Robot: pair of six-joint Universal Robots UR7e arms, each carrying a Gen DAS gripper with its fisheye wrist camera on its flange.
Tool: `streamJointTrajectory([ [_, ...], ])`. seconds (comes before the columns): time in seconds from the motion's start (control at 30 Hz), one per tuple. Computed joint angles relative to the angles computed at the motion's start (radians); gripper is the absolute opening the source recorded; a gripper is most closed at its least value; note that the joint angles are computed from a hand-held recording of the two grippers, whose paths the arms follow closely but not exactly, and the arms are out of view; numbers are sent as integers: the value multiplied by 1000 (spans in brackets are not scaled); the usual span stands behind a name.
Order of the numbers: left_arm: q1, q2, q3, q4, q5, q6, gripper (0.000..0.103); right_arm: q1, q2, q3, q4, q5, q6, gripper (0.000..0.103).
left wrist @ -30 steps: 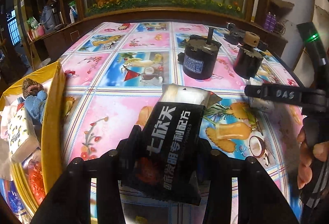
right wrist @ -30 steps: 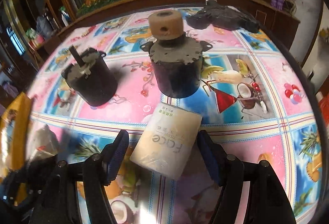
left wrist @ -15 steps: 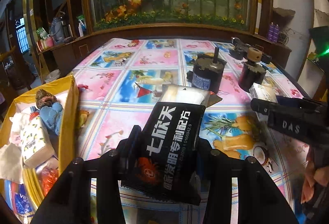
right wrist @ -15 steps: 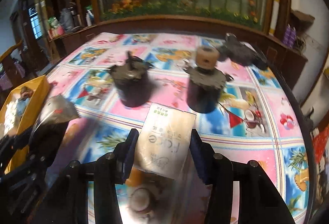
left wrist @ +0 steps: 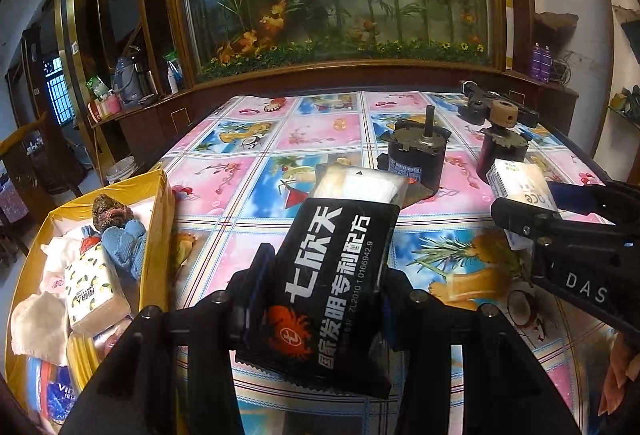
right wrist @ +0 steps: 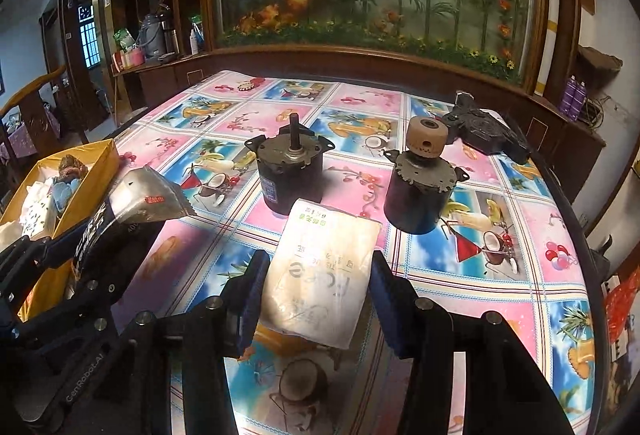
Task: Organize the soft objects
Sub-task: 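Carry the black packet with the left tool while the right tool carries the Face pack to the tray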
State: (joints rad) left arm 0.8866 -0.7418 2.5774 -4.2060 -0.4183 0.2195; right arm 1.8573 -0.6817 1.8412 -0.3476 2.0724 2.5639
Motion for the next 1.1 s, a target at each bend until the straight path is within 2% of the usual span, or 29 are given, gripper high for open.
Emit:
streamJointTrajectory([
  [0.6,-7,20,-7,-79,24,54,44,30,-9,42,-121,54,-86,53],
  [1.1,-13,31,-10,-119,32,74,44,46,-8,58,-169,81,-119,53],
])
